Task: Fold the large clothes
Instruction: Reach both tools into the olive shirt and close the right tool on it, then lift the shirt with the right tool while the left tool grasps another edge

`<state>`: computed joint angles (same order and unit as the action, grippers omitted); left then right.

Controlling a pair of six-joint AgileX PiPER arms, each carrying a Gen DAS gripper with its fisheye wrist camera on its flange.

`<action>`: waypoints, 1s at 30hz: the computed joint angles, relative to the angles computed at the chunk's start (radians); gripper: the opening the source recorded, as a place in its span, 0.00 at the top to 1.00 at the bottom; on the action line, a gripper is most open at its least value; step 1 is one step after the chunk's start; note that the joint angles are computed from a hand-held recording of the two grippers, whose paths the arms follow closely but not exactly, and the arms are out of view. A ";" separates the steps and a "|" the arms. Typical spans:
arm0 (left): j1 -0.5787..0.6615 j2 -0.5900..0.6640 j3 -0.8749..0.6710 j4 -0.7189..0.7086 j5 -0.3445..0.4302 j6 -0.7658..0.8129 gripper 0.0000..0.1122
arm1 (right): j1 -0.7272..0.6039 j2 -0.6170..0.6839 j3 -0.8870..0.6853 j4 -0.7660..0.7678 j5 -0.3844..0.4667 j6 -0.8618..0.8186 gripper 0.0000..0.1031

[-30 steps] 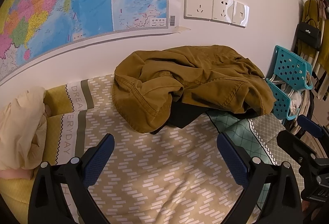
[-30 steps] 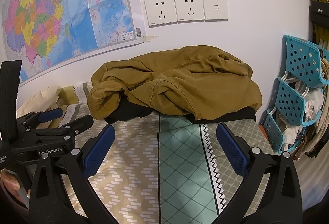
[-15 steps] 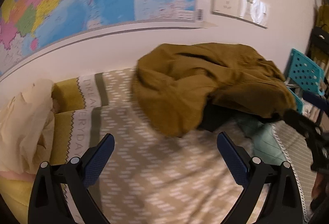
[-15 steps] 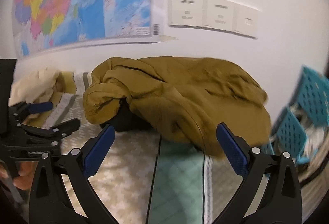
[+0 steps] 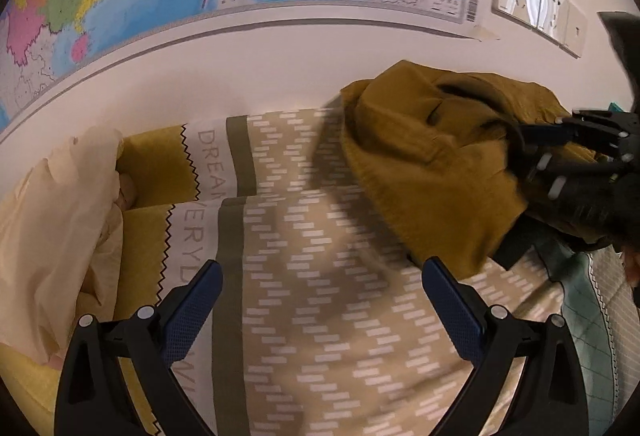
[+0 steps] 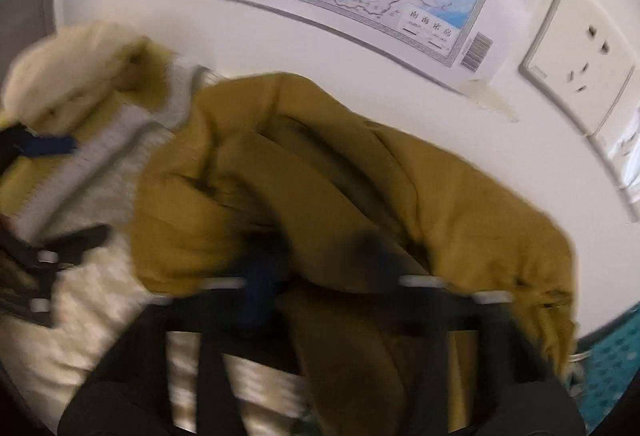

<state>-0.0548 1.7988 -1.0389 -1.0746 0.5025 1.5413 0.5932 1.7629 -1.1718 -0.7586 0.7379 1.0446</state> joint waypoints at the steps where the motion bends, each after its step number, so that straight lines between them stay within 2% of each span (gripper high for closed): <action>1: 0.002 0.003 -0.004 -0.004 0.002 0.006 0.14 | 0.002 -0.039 0.016 -0.002 -0.001 0.017 0.90; 6: 0.001 0.021 -0.039 -0.042 0.037 0.050 0.14 | -0.008 -0.324 0.129 -0.030 -0.037 0.131 0.91; 8: -0.006 0.020 -0.055 -0.053 0.067 0.055 0.14 | -0.034 -0.407 0.165 0.032 -0.056 0.121 0.79; 9: -0.010 0.021 -0.062 -0.070 0.092 0.078 0.14 | -0.022 -0.425 0.173 0.032 -0.041 0.129 0.59; 10: -0.021 0.020 -0.064 -0.081 0.098 0.090 0.14 | 0.016 -0.439 0.184 -0.009 0.015 0.163 0.35; 11: -0.037 0.020 -0.066 -0.090 0.092 0.102 0.14 | 0.068 -0.438 0.196 -0.062 0.075 0.205 0.30; 12: -0.051 0.030 -0.081 -0.086 0.103 0.103 0.14 | 0.098 -0.440 0.214 -0.075 0.094 0.220 0.31; 14: -0.064 0.046 -0.108 -0.083 0.111 0.093 0.14 | 0.134 -0.423 0.236 -0.041 0.102 0.206 0.31; 16: -0.067 0.059 -0.136 -0.102 0.109 0.089 0.14 | 0.160 -0.360 0.233 -0.041 0.116 0.199 0.26; 18: -0.059 0.072 -0.163 -0.100 0.130 0.063 0.14 | 0.188 -0.261 0.197 -0.072 0.148 0.208 0.20; 19: -0.049 0.085 -0.193 -0.083 0.152 0.026 0.14 | 0.202 -0.200 0.169 -0.110 0.178 0.214 0.12; 21: -0.041 0.091 -0.214 -0.070 0.164 -0.008 0.14 | 0.214 -0.076 0.097 -0.173 0.266 0.212 0.08; 23: -0.038 0.087 -0.220 -0.059 0.168 -0.027 0.14 | 0.196 0.026 0.029 -0.195 0.332 0.179 0.17; 24: -0.039 0.085 -0.221 -0.058 0.162 -0.030 0.14 | 0.178 0.027 0.025 -0.173 0.316 0.158 0.51; 25: -0.039 0.085 -0.226 -0.055 0.157 -0.033 0.14 | 0.141 -0.012 0.038 -0.111 0.259 0.142 0.79; 26: -0.033 0.082 -0.228 -0.054 0.166 -0.033 0.14 | 0.120 -0.069 0.077 -0.085 0.209 0.160 0.84; 27: -0.030 0.089 -0.244 -0.049 0.179 -0.043 0.14 | 0.124 -0.143 0.127 -0.099 0.193 0.209 0.87; 30: -0.021 0.101 -0.275 -0.046 0.208 -0.057 0.14 | 0.210 -0.352 0.211 -0.136 0.272 0.298 0.90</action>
<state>-0.0762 1.9001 -1.3143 -1.1201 0.7106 1.4843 0.8033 1.4113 -0.9605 -0.8943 1.0095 1.3427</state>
